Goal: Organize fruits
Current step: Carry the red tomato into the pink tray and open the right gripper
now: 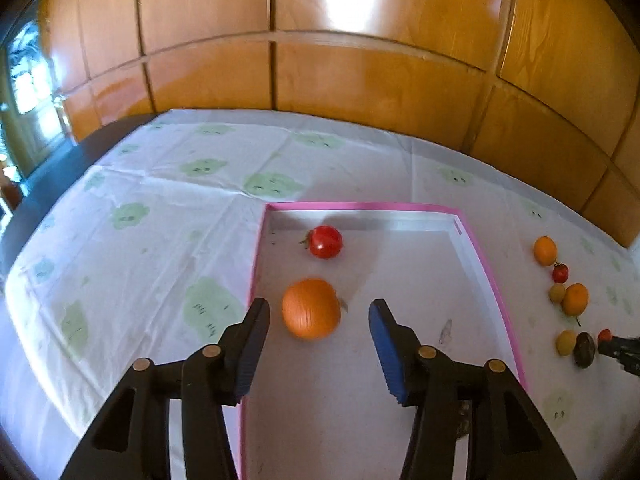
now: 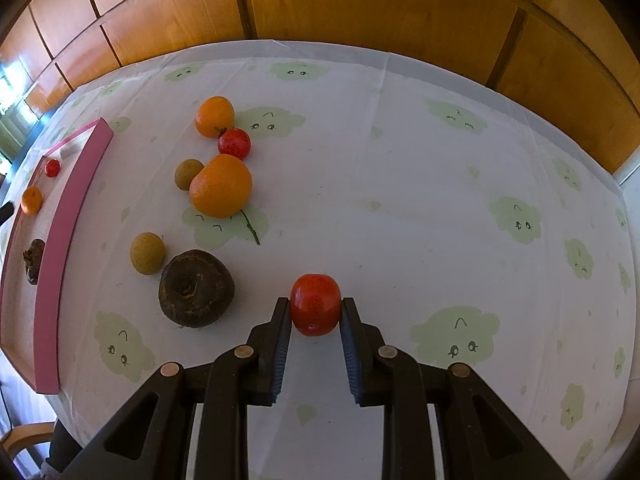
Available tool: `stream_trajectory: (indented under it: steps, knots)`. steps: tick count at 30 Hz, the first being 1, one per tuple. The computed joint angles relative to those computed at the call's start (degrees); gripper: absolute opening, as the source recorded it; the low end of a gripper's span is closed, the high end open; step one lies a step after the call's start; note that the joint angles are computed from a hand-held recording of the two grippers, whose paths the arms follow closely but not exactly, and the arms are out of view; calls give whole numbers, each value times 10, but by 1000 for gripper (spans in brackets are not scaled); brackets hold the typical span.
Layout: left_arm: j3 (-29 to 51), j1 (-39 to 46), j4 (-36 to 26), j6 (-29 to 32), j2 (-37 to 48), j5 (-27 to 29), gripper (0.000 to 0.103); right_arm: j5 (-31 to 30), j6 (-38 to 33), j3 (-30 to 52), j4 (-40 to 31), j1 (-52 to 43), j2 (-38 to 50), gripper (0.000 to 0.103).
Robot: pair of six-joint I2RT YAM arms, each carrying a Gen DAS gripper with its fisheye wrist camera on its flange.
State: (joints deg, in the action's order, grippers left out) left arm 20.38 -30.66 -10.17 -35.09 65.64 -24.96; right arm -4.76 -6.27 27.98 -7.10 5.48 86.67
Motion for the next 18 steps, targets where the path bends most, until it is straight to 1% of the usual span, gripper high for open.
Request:
stream_trajectory:
  steps: [3,4,6,8,11,13,14,18]
  knots:
    - [-6,-64,-65,-73,-44,-57,53,2,3,-3,2,0,-5,24]
    - [-10,-95,-93,-112,-63,-80,53,3,3,-5,3,0,-8,24]
    - [-10,-144,-138,-168,-81,-106,53,5,8,-10,5,2,-15,24]
    - [-9,-191,-168,-221,-84,-127,53,7,12,-14,4,4,-23,24]
    - [3,-277,-213,-307,-60,-159,53,9,15,-17,3,7,-28,24]
    - [11,-314,-229,-339,-45,-169,53,11,15,-19,3,9,-31,24]
    - [18,-341,-244,-368,-31,-178,53,12,15,-20,3,10,-32,24]
    - [39,-399,-273,-424,9,-193,53,12,16,-18,0,9,-34,24]
